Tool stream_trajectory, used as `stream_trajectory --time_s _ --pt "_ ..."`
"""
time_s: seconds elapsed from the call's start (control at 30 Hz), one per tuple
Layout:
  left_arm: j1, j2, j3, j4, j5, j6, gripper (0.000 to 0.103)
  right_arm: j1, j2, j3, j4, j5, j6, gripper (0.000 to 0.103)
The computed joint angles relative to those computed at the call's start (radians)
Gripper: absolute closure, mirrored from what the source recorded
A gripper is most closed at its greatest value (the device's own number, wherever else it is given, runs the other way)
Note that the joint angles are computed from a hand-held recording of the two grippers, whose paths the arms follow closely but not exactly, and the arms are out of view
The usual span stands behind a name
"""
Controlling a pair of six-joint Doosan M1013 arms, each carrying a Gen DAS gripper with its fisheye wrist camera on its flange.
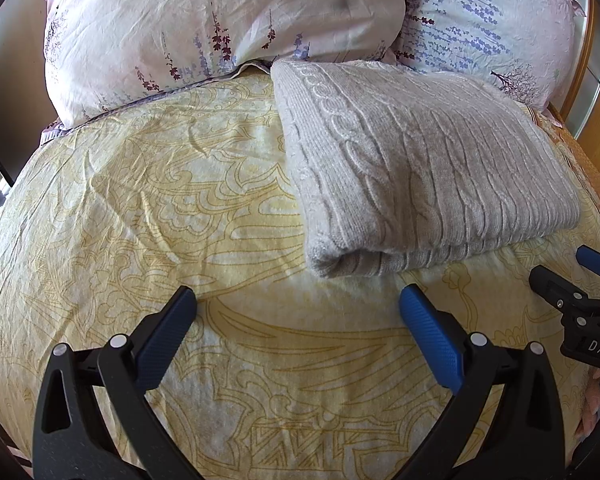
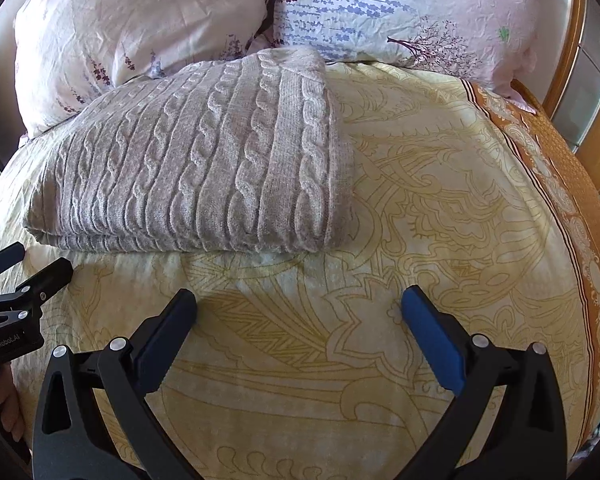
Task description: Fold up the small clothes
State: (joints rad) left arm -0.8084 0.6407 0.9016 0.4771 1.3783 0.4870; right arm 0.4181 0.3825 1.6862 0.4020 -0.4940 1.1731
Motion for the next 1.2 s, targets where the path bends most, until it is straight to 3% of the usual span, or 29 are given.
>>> stream_trajectory --time_s 0.47,1.2 --pt "0.000 0.000 0.000 0.000 0.000 0.000 0.002 -0.006 -0.001 0.006 -0.069 -0.005 0.032 0.001" --pt "-0.001 0.000 -0.001 0.002 0.000 -0.002 0.002 -0.005 0.000 0.006 -0.070 -0.006 0.031 0.001"
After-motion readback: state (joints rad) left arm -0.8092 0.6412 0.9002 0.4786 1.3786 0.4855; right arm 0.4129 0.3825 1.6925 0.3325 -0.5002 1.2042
